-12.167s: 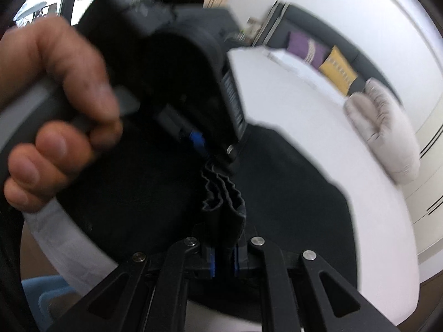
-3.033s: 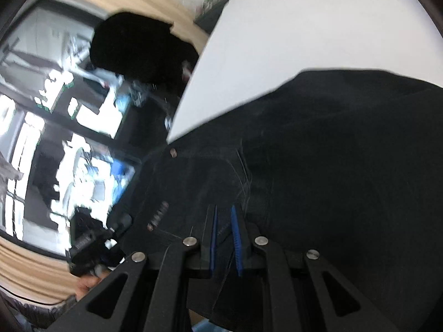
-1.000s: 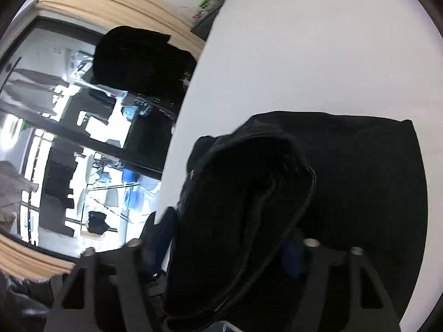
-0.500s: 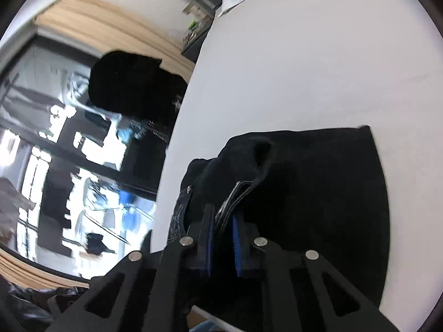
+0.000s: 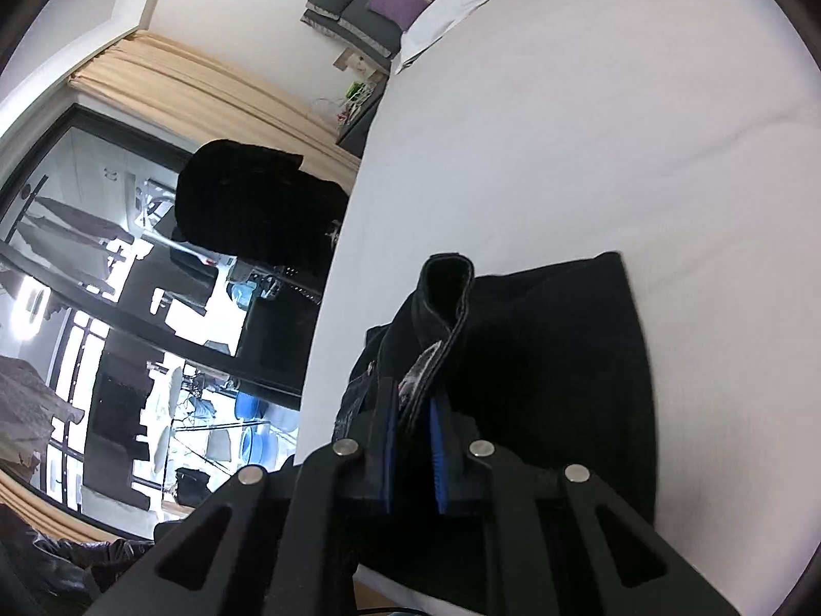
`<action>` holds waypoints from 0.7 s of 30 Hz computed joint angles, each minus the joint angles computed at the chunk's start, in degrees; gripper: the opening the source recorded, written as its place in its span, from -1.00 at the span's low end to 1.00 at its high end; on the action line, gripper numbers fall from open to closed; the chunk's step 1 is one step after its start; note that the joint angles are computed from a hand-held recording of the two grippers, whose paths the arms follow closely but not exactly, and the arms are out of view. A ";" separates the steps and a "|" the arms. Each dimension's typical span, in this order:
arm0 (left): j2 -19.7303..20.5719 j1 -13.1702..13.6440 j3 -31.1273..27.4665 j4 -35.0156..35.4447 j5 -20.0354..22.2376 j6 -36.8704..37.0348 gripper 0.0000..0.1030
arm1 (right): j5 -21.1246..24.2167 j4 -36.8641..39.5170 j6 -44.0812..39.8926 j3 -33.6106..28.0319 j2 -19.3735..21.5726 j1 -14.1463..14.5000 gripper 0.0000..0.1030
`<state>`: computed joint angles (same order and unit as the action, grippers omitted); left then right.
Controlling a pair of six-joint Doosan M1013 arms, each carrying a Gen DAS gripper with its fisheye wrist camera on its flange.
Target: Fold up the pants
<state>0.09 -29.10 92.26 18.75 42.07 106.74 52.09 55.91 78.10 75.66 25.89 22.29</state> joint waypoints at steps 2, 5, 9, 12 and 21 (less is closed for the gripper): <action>0.98 -0.50 -0.80 0.11 0.70 -0.01 -0.91 | 0.52 -0.36 0.38 -0.31 0.45 -0.40 -0.76; 2.38 -1.27 -1.55 -0.04 1.79 0.38 -0.91 | 1.97 -1.82 1.25 -0.72 1.16 -0.92 -0.76; 3.83 -1.86 -1.66 -0.98 2.33 1.77 -0.91 | 2.80 -3.98 2.00 -0.42 1.48 -1.20 -0.77; 4.98 -2.43 -2.58 -1.38 2.57 2.89 -0.91 | 2.31 -4.41 2.17 0.29 1.31 -1.80 -0.78; 7.73 -4.54 -2.43 1.65 2.50 4.50 -0.90 | -0.64 -10.32 8.51 1.87 -0.78 -4.12 -0.45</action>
